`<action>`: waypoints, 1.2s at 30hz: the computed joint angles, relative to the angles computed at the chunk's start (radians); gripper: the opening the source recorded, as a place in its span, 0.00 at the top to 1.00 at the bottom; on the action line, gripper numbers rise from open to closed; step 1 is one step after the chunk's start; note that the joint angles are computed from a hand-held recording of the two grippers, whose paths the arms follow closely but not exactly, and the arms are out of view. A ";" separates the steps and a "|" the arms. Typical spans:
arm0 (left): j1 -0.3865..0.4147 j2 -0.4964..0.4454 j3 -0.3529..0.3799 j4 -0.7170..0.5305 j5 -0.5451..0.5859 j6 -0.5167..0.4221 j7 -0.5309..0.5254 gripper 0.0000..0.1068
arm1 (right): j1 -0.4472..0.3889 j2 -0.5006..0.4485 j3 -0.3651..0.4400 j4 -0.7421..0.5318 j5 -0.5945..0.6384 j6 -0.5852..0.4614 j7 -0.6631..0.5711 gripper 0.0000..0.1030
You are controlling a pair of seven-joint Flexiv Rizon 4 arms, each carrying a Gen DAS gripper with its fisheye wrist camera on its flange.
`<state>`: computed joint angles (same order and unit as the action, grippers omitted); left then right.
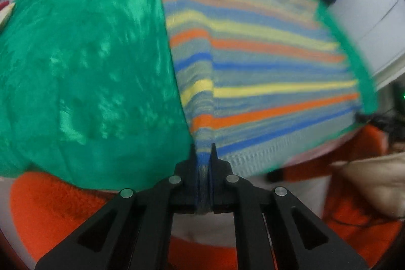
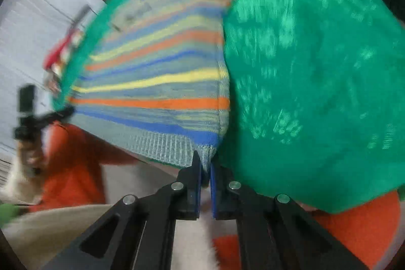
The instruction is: Fold small clothes
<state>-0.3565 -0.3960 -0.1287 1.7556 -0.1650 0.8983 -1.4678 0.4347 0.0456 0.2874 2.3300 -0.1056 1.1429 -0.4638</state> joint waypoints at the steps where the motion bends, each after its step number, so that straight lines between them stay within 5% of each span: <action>1: -0.015 -0.014 0.015 -0.015 0.032 -0.015 -0.029 0.95 | 0.003 -0.040 -0.006 -0.013 -0.005 -0.010 -0.003 0.95; 11: -0.030 0.069 0.060 0.033 0.157 -0.046 -0.144 0.91 | 0.005 -0.107 -0.021 -0.019 -0.082 0.029 0.089 0.94; 13: -0.042 0.126 0.087 0.062 0.244 -0.045 -0.186 0.90 | 0.006 -0.066 -0.004 0.000 -0.051 0.018 0.077 0.84; 15: -0.044 0.174 0.101 0.073 0.327 -0.027 -0.237 0.77 | 0.007 -0.020 0.006 0.008 -0.027 -0.028 0.063 0.72; 17: -0.035 0.214 0.105 0.080 0.388 0.022 -0.292 0.47 | 0.006 0.033 0.014 0.015 -0.062 -0.105 0.081 0.58; 18: -0.031 0.222 0.105 0.076 0.418 0.060 -0.326 0.40 | 0.004 0.064 0.020 0.010 -0.106 -0.182 0.107 0.49; 22: -0.015 0.215 0.093 0.064 0.473 0.247 -0.445 0.11 | -0.015 0.132 0.031 -0.026 -0.248 -0.411 0.134 0.46; 27: -0.058 0.078 0.093 -0.025 0.497 0.416 -0.491 0.07 | -0.052 0.128 0.017 -0.071 -0.388 -0.447 0.194 0.28; 34: -0.154 -0.063 0.144 -0.115 0.488 0.257 -0.425 0.07 | -0.043 0.056 0.001 -0.132 -0.441 -0.393 0.134 0.28; 36: -0.124 -0.050 0.125 -0.042 0.441 0.318 -0.413 0.07 | -0.033 0.043 0.001 -0.144 -0.451 -0.399 0.108 0.28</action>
